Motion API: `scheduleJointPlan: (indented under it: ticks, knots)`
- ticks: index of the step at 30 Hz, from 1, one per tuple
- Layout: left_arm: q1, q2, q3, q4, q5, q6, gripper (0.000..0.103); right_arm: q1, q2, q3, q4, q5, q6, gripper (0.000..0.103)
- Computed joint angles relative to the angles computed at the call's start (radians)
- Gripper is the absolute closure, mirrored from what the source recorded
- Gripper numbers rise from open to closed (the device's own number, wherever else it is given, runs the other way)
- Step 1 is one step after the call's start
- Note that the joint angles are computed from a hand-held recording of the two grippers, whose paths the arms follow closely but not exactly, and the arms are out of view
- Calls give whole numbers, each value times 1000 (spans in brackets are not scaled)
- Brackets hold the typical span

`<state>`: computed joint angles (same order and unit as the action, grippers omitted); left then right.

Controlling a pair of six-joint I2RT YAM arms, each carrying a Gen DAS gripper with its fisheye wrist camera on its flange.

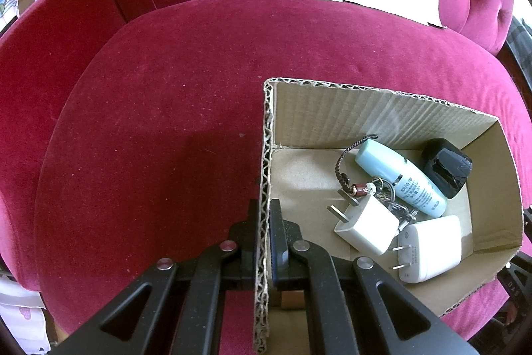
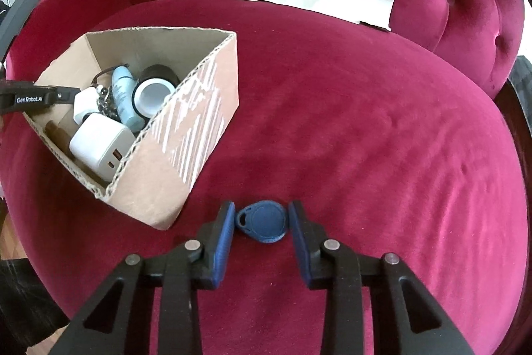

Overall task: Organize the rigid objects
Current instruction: 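Move the right gripper to the blue key fob on the seat, then close the right gripper on the blue key fob and lift it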

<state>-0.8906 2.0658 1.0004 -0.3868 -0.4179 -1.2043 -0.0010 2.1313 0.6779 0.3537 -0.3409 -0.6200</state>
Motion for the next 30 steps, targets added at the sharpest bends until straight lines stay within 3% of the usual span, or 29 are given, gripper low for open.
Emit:
scheduleJointPlan:
  ticks: [13, 30]
  knots:
    - [-1, 4, 4, -2, 0, 0, 99, -15, -62, -16, -25, -1, 21, 68]
    - [1, 5, 6, -3, -1, 1, 99, -57, -262, -65, -102, -41, 66, 68]
